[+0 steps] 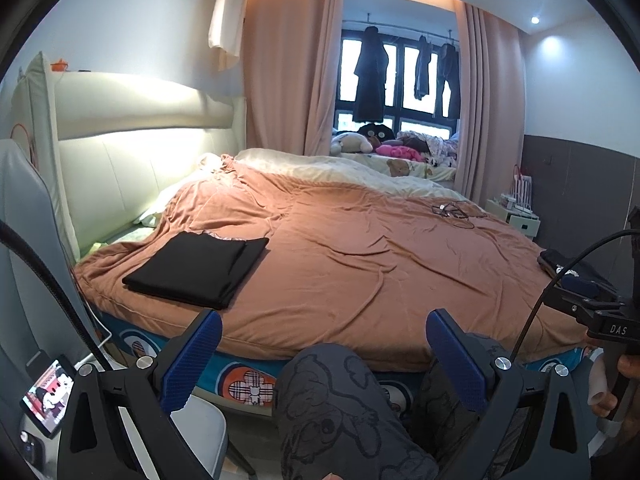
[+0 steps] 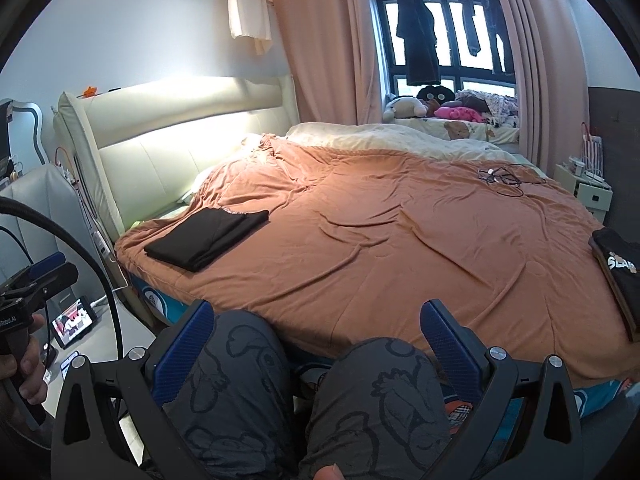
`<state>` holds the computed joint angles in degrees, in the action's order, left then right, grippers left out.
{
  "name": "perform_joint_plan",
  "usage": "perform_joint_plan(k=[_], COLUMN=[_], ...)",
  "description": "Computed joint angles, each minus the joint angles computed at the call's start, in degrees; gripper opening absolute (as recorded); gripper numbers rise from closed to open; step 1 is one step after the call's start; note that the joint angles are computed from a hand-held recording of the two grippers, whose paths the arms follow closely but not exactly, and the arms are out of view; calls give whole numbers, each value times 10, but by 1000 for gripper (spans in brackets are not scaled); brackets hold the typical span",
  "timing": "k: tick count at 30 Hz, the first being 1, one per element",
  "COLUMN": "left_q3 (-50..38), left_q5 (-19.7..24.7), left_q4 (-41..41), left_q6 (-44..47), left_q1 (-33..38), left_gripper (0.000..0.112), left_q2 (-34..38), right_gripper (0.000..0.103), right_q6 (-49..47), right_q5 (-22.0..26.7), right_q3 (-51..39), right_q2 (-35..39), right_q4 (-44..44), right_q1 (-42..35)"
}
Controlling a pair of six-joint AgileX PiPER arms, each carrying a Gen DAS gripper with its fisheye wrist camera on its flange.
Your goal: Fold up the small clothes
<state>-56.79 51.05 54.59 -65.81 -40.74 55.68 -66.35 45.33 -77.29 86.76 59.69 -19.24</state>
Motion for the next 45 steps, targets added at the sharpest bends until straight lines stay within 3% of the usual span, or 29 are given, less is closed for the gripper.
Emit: perform_joint_plan(k=[27, 45], left_q3=[-1, 1], left_q5=[49, 54], left_q4=[37, 41], left_q6=[-39, -45], left_q1=[-63, -70], left_gripper=[102, 102], left_q2=[-6, -5], right_gripper=[103, 103], right_q6=[-25, -24], right_q5=[10, 20], right_q3=[-5, -9], right_q2=[10, 11], right_q4=[10, 7], right_q1=[-17, -22])
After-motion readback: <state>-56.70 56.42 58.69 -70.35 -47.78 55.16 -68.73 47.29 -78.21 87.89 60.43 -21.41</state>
